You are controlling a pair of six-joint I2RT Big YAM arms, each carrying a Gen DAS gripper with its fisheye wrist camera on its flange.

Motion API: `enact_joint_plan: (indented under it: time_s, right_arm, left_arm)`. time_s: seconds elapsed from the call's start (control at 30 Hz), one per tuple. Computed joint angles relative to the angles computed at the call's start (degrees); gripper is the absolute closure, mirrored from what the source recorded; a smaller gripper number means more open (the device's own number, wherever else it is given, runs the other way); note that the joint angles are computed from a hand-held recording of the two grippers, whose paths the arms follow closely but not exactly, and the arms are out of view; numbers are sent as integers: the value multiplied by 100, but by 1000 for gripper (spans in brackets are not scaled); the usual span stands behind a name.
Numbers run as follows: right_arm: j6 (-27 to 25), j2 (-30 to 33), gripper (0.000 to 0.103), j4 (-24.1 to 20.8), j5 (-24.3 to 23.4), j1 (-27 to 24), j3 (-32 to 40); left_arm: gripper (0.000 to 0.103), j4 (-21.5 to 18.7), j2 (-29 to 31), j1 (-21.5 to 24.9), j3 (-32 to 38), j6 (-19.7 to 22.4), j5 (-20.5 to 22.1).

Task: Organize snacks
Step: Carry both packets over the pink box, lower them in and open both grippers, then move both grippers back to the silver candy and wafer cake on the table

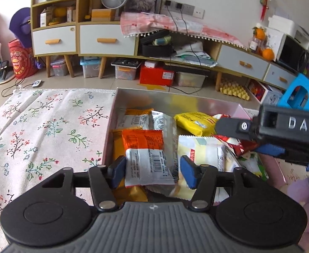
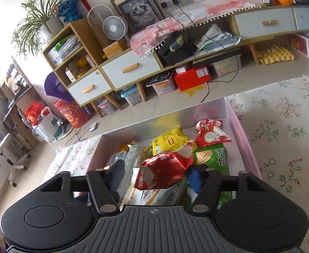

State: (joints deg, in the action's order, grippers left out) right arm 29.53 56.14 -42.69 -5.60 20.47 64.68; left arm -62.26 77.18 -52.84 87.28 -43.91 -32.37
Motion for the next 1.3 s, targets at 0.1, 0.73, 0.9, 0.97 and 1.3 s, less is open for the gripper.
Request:
enact_joint_plan:
  time_s: [0.1, 0.73, 0.9, 0.97, 1.3]
  right_arm:
    - [5, -45, 25, -18, -32, -12, 20]
    - [-188, -433, 9, -711, -92, -143, 198]
    - [-458, -614, 8, -908, -86, -189, 230]
    - [-576, -680, 8, -1001, -112, -227, 251]
    - [-1208, -995, 7, -1736, 148, -173, 357]
  left_arm:
    - [42, -70, 12, -19, 29, 32, 33]
    - [1, -723, 21, -381, 394, -312, -269]
    - [1, -1055, 37, -480, 493, -397, -246]
    - [1, -1167, 15, -525, 499, -383, -258]
    - [1, -1657, -233, -747, 347, -207, -234]
